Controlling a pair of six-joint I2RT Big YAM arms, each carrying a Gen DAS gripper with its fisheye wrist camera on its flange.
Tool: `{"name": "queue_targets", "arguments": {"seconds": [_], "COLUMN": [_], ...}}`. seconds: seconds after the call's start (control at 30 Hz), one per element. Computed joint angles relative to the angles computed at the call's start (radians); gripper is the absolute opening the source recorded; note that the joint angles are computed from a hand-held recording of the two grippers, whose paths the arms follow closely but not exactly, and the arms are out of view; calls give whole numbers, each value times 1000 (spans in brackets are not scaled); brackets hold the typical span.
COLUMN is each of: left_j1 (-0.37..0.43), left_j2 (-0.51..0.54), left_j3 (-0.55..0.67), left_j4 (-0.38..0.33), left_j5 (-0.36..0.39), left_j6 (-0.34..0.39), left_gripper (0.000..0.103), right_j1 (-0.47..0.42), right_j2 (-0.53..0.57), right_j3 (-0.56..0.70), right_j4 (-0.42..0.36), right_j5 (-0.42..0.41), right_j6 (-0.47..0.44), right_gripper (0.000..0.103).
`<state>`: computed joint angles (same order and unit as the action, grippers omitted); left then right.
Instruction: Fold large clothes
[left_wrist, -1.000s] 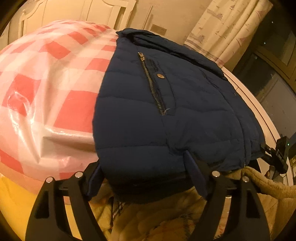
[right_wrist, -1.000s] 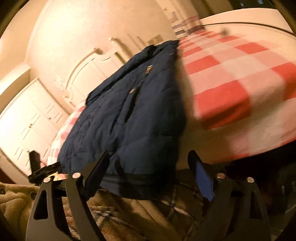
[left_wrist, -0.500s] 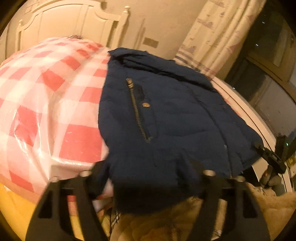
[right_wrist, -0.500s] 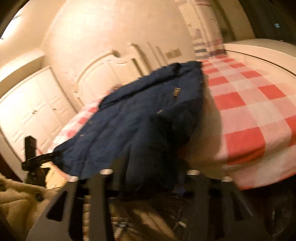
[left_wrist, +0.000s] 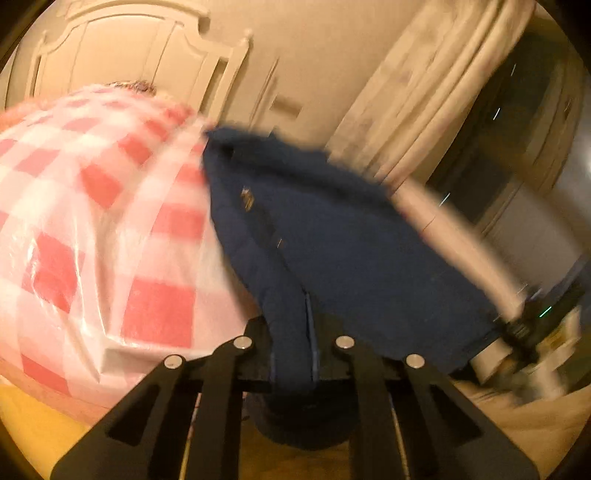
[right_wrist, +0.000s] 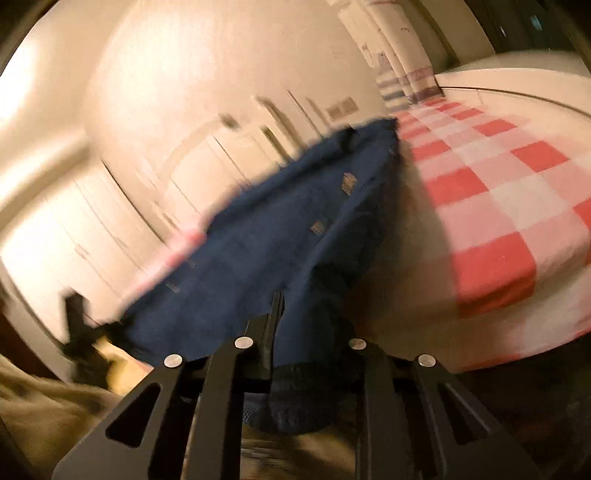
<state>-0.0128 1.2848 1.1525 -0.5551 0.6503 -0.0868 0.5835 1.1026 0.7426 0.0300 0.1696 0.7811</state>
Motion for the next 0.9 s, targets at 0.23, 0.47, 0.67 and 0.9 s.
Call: {"name": "queue_targets", "arguments": {"seconds": [0.23,0.47,0.67,0.9], "left_j1": [151,108,40,-15], "left_j2": [-197,-48,304,798], "left_j3": [-13,186,477,1084], "left_j4": [186,28,-121,-601], "left_j5": [311,244,68,-44], "left_j6": [-197,-214,-290,-308], "left_gripper": [12,17,17,26], "right_j1": [113,25,-207,-343], "right_j2": [-215,-51,278,570], "right_j3": [25,311,549,733], "right_j4": [106,-163,-302,-469], "right_j5": [74,32,-189,-399], "right_j6": [-204,-295,-120,140], "right_gripper": [18,18,19,26]}}
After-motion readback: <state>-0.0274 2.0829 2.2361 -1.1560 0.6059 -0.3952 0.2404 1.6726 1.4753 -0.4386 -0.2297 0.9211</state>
